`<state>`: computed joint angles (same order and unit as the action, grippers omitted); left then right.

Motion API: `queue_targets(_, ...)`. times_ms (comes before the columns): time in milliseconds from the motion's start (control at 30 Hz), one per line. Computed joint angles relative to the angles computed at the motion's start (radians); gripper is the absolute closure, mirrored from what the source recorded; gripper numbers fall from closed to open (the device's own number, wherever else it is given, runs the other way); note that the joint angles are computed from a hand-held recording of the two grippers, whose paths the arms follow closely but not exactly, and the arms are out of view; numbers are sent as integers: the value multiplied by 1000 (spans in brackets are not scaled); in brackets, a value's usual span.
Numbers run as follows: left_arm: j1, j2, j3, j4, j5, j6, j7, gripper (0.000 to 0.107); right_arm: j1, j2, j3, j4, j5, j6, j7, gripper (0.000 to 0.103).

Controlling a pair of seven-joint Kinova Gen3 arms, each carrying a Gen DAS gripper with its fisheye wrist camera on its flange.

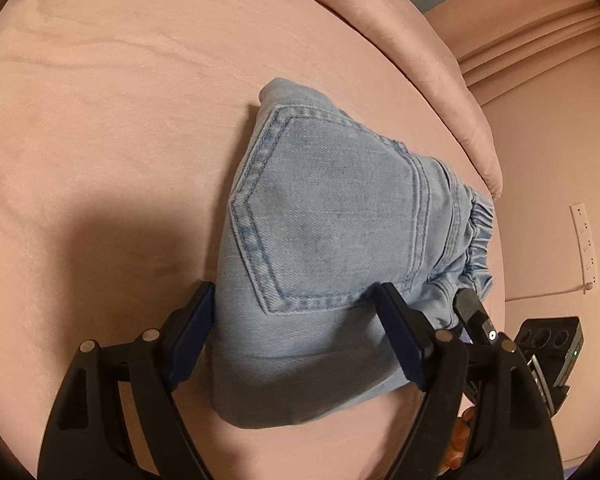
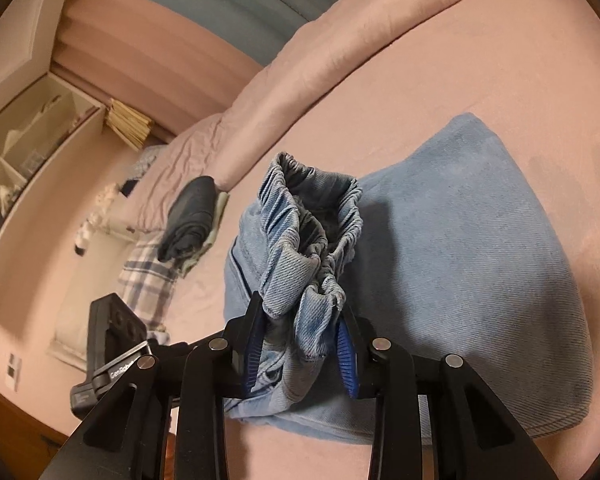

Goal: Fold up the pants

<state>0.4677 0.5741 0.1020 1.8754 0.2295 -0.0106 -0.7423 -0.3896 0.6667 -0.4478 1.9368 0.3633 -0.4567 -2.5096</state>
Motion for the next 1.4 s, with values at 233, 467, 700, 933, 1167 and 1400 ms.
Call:
queue_targets(233,87,21,-104,-85,-9,85,35,24,-7,-27,31,53,-11,-78,14,69)
queue_targets(467,127,27,-149,-114,-31,111,87,24,-20,-52,61,100,-32,-134,14,69)
queue_targets(700,147,35,-165,-154,-69,140,123,24,-28,-73,86,145,-58,-196,10,69)
queue_targets(933,151,40,-164,-179,-107,154,135,24,-78,-98,129,175,-134,-229,50,70)
queue_targets(1167,138,44,-145,-195,-122,157,140,24,-75,-99,140,210,-176,-281,49,70)
queue_targets(1400,136,41,-142,-183,-125,149,135,24,-106,-109,166,196,-246,-203,75,70)
